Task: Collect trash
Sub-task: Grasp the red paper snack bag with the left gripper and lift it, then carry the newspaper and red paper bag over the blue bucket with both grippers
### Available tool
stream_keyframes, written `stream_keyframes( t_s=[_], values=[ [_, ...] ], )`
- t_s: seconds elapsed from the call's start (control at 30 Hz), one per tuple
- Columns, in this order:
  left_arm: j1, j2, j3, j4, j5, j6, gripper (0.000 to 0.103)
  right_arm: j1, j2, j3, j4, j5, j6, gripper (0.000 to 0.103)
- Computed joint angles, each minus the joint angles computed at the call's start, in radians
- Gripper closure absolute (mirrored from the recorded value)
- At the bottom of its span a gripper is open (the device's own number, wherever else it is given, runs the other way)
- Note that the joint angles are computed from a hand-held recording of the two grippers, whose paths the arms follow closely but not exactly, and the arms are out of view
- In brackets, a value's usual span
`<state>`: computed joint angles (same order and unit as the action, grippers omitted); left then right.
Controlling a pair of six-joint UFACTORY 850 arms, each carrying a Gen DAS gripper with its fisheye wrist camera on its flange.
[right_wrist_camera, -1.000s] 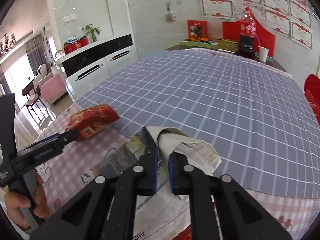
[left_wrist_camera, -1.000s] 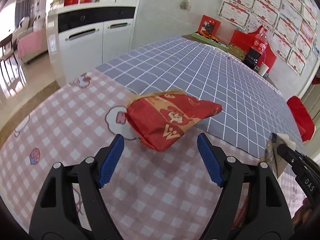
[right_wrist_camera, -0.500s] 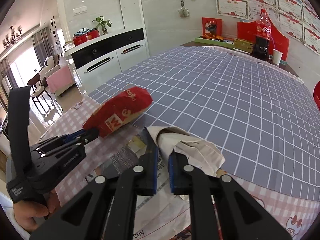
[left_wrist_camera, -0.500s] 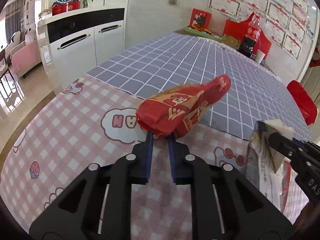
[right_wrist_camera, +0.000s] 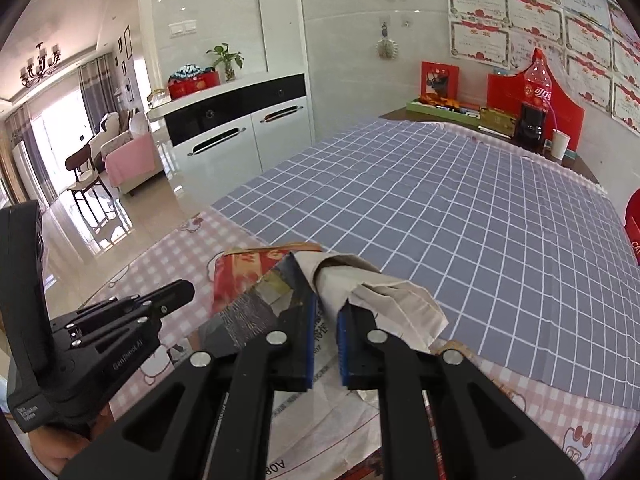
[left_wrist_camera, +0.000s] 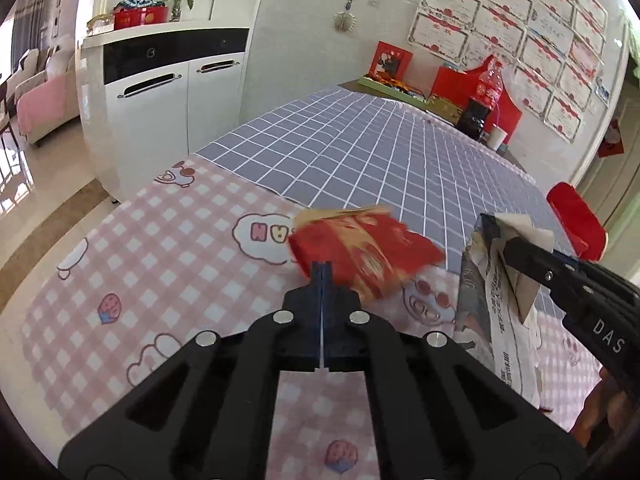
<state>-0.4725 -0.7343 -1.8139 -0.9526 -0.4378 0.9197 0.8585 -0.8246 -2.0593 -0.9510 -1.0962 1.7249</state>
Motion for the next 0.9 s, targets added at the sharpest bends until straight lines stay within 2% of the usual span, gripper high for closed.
stream_keyframes(
  t_s=[0.1, 0.13, 0.17, 0.2, 0.3, 0.43, 0.53, 0.63, 0.7, 0.77, 0.83, 0.9],
  values=[
    [0.0, 0.015, 0.026, 0.003, 0.008, 0.038, 0.098, 0.007, -0.019, -0.028, 0.013, -0.026, -0.004, 0.094],
    [0.001, 0.02, 0.035, 0.005, 0.01, 0.047, 0.076, 0.008, -0.021, -0.03, 0.016, -0.034, -0.002, 0.094],
    [-0.003, 0.028, 0.05, 0.012, 0.032, 0.056, 0.038, 0.007, -0.021, -0.03, 0.02, -0.039, -0.001, 0.094],
    [-0.005, 0.038, 0.068, -0.022, 0.054, 0.106, 0.031, 0.007, -0.018, -0.024, 0.022, -0.043, 0.003, 0.094],
    [-0.005, 0.031, 0.061, -0.006, 0.05, 0.084, 0.031, 0.005, 0.003, 0.014, 0.021, -0.043, 0.028, 0.094],
    [0.009, -0.011, 0.009, -0.064, -0.022, 0.059, 0.031, -0.001, 0.029, 0.066, 0.022, -0.02, 0.046, 0.094],
    [0.011, -0.062, -0.057, -0.06, -0.104, 0.0, 0.031, -0.007, 0.047, 0.102, 0.021, 0.006, 0.064, 0.094],
    [0.002, -0.093, -0.094, -0.039, -0.118, -0.04, 0.031, -0.017, 0.062, 0.13, 0.026, 0.011, 0.072, 0.094],
    [0.002, -0.121, -0.134, -0.029, -0.167, -0.076, 0.032, -0.021, 0.071, 0.147, 0.029, 0.023, 0.083, 0.094],
    [0.004, -0.141, -0.161, -0.064, -0.221, -0.053, 0.064, -0.025, 0.078, 0.162, 0.03, 0.035, 0.09, 0.094],
    [0.001, -0.13, -0.145, -0.088, -0.211, -0.033, 0.067, -0.028, 0.08, 0.167, 0.03, 0.046, 0.095, 0.094],
    [-0.004, -0.1, -0.101, -0.12, -0.164, 0.01, 0.07, -0.027, 0.077, 0.163, 0.028, 0.047, 0.094, 0.094]
  ],
)
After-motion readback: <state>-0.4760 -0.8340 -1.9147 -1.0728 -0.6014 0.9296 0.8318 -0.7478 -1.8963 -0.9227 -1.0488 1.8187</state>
